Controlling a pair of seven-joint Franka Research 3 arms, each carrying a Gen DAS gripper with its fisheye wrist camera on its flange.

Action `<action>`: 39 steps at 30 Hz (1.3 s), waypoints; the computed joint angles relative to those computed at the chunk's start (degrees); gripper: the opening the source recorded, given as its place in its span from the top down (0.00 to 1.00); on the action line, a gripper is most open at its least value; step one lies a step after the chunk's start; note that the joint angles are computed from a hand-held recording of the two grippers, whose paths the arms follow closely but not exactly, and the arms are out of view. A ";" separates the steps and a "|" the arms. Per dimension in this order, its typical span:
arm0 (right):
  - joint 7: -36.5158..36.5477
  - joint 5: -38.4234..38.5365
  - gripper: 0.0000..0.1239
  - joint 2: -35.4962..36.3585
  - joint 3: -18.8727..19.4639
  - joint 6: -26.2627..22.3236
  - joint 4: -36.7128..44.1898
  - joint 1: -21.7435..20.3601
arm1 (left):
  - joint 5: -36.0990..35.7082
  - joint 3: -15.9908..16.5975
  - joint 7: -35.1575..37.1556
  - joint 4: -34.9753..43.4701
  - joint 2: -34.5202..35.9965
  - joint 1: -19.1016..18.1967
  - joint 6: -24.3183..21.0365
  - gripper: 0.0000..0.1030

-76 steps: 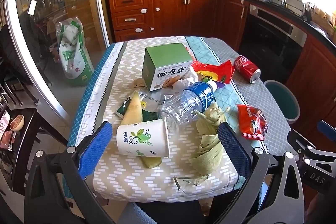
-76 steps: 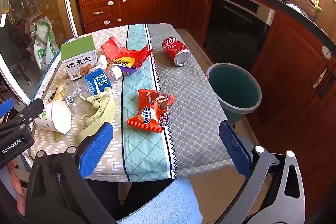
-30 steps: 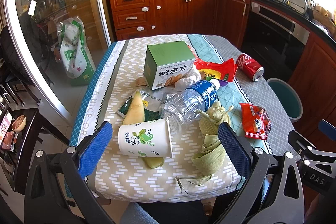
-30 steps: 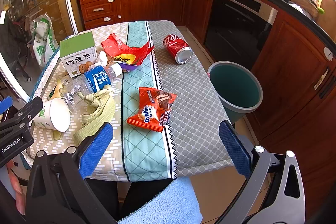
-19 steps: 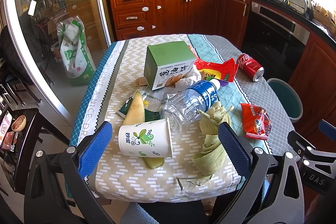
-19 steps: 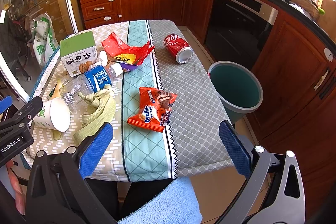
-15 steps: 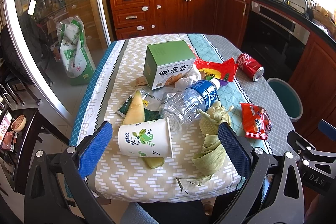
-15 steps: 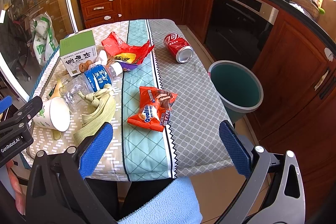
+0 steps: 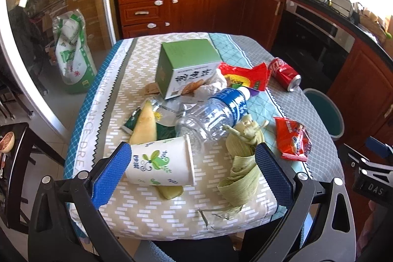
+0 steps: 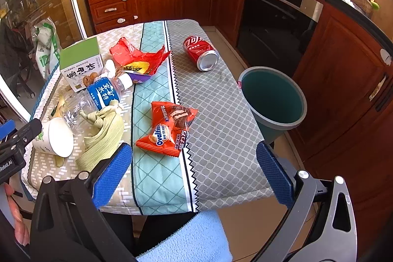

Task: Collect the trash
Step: 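Grasp the orange snack wrapper with right gripper while left gripper grasps the corn husks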

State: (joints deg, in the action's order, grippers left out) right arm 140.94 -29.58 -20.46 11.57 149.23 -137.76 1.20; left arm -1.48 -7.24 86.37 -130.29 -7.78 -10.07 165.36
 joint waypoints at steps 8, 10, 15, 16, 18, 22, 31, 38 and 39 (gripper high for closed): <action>-2.75 4.44 0.22 2.01 -4.05 3.46 -2.13 -1.36 | -1.30 -3.05 8.54 7.69 7.31 -2.27 -8.48 0.32; -4.11 6.88 0.22 2.36 -5.00 4.76 -2.89 -1.32 | 0.81 -4.07 7.76 9.95 9.96 -2.25 -10.70 0.32; -12.87 13.91 0.25 5.68 -7.40 10.23 -2.95 0.68 | 7.50 -5.01 1.68 14.14 15.36 -2.40 -14.15 0.31; -16.12 17.18 0.29 6.77 -8.46 11.26 -2.50 1.92 | 7.13 -5.31 1.69 14.86 16.20 -2.17 -14.75 0.31; -22.07 23.75 0.36 9.25 -9.99 12.11 -0.87 4.07 | 4.56 -6.00 2.81 16.20 17.69 -1.18 -15.79 0.31; -36.37 39.36 0.43 15.05 -12.25 12.02 3.98 8.08 | -4.84 -7.66 8.45 15.71 17.50 1.67 -15.68 0.32; -53.89 59.56 0.85 18.85 -10.98 11.67 7.15 8.85 | -5.54 -7.04 9.42 17.42 18.58 1.36 -17.49 0.31; -50.66 56.76 0.86 16.30 -11.13 12.14 4.20 8.08 | -6.13 -8.62 14.34 17.46 19.55 1.66 -14.95 0.66; -50.76 56.77 0.86 16.11 -11.34 11.93 3.93 7.94 | -7.39 -9.07 16.10 17.41 19.46 1.99 -14.71 0.68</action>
State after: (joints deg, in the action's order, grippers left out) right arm 90.18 27.18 -4.36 0.23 161.17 -133.83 9.15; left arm -8.87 -16.31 102.47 -112.88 11.68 -8.08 150.65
